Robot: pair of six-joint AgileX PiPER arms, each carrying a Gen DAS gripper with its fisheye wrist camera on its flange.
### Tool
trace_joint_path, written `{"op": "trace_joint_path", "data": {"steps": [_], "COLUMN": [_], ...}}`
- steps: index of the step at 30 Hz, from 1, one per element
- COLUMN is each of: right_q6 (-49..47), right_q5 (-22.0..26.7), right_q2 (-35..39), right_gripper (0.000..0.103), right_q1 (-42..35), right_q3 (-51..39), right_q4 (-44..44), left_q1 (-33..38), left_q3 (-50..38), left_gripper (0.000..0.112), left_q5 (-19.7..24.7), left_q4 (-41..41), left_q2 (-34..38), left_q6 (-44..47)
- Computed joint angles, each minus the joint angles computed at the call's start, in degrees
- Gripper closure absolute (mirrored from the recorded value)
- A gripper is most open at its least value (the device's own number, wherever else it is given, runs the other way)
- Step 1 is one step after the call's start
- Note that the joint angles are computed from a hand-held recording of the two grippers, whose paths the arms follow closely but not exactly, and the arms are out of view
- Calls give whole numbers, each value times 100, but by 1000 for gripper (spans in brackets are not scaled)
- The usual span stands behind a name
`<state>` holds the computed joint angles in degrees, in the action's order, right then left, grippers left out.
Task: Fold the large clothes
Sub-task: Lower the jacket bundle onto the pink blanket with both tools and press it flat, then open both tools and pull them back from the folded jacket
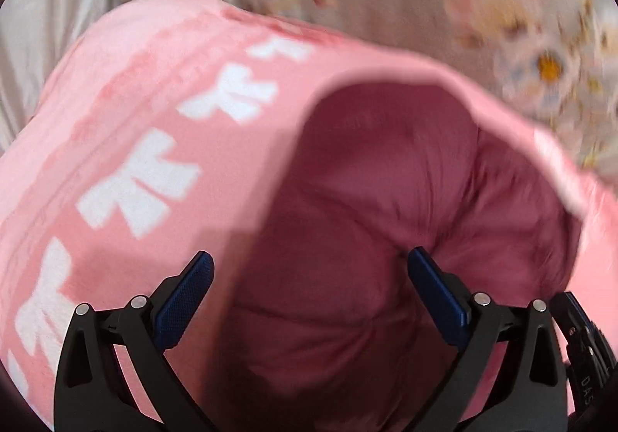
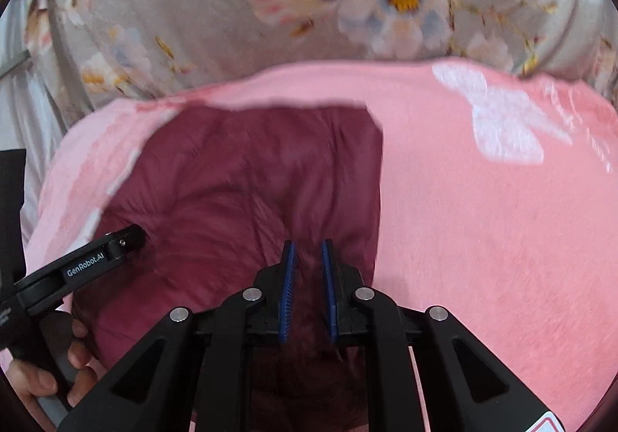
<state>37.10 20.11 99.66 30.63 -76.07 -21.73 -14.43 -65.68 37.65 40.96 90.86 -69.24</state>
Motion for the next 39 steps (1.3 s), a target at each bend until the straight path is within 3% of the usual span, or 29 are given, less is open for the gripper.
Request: {"op": "trace_joint_path", "data": {"steps": [2,4,7,9,14,17,19,21,23,29,32,35,39], "right_q6": [-308,-1015,-1114,-1127,-900,-1583,-1544,-925,-612,-1523,-514,428,2286], "right_q5": [365,714,1258,1299,708,935,1104,1361,1229,731,587,524,834], "right_q2": [305,739,1423,1705,1644,1754,1773,1504,988,-675,-1425,-2033,-2558], "right_gripper": [92,92,92,95,96,96,96,95,87,85,84,71,62], "right_q1": [-16,-198,-374,-483,-510,-711,-686,-568,-580,-696,-179,294,1176], "right_q3": [-630,-1325,-2207,-2352,-1732,-1927,-2032,-1837,-1210,772,1597,2343,3176], "right_q4": [203,1047,1382,1535,1381,2216,2053,1276,977,1861,633,-272,-1976], "left_q1": [26,159,387,421,517,578,637,682,545,-645,-1469,-2321,-3090], "left_q3": [-421,-1021,-2029,-2305,-1903,-1857,-1842,-1670,-1188,132,670,1124,1655], "left_gripper": [14,14,14,14,14,14,14,14,14,14,14,14,14], "left_q5": [351,622,1071,1226,722,608,563,546,536,1297,1836,2353,2443], "left_q4": [156,-113,-717,-646,-472,-579,-746,-954,-674,403,797,962,808], "left_q2": [83,442,1263,1631,1630,1664,1635,1400,904,-332,-651,-955,-1257], "left_q6": [118,662,1547,1607,1046,1030,1194,1460,1240,500,-168,-813,-1565]}}
